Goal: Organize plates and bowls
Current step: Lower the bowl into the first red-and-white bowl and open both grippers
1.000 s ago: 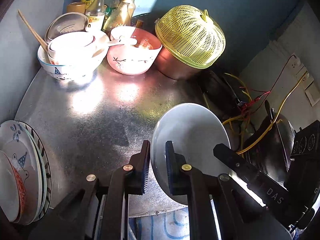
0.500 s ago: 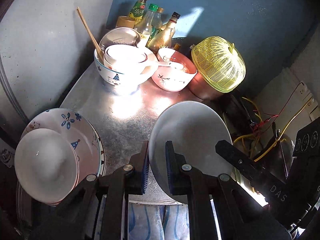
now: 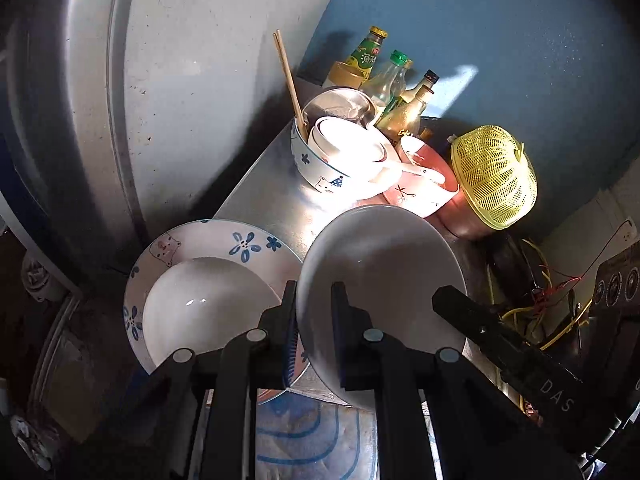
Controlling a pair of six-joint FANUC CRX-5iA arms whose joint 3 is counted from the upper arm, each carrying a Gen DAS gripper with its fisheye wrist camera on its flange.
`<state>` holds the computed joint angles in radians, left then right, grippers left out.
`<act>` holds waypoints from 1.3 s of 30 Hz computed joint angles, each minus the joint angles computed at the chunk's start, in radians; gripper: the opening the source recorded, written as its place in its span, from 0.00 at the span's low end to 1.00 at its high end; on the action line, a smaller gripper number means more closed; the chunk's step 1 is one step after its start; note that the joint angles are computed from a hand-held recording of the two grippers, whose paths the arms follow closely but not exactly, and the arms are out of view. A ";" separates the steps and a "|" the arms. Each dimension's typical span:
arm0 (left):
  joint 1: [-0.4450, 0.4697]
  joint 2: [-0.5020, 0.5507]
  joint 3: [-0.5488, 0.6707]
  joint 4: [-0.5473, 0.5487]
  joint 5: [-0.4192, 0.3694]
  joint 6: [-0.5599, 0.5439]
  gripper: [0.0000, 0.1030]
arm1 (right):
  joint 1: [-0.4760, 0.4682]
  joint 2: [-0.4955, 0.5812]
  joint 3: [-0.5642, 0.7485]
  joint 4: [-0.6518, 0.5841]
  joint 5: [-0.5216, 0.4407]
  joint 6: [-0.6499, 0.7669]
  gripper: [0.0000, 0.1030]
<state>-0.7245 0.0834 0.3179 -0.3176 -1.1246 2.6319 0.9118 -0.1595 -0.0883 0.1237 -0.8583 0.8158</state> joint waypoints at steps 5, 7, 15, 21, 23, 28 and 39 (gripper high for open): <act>0.020 -0.046 -0.057 -0.011 -0.014 0.034 0.13 | 0.019 0.051 0.050 -0.040 -0.012 0.057 0.12; 0.028 -0.060 -0.078 -0.011 -0.023 0.043 0.13 | 0.020 0.073 0.069 -0.062 -0.018 0.083 0.12; 0.065 -0.100 -0.153 0.010 -0.031 0.056 0.13 | 0.030 0.135 0.114 -0.135 -0.047 0.145 0.12; 0.080 -0.111 -0.181 0.020 -0.029 0.053 0.13 | 0.034 0.160 0.133 -0.153 -0.063 0.163 0.12; 0.084 -0.116 -0.191 0.025 -0.024 0.051 0.13 | 0.036 0.164 0.136 -0.152 -0.067 0.163 0.12; 0.091 -0.118 -0.201 0.035 -0.021 0.036 0.13 | 0.038 0.169 0.137 -0.152 -0.074 0.156 0.12; 0.091 -0.091 -0.185 0.045 -0.029 0.006 0.13 | 0.034 0.179 0.138 -0.159 -0.100 0.143 0.12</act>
<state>-0.6332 -0.0079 0.1326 -0.2730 -1.1540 2.6381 0.9454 0.0195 0.0499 -0.0352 -0.9587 0.9587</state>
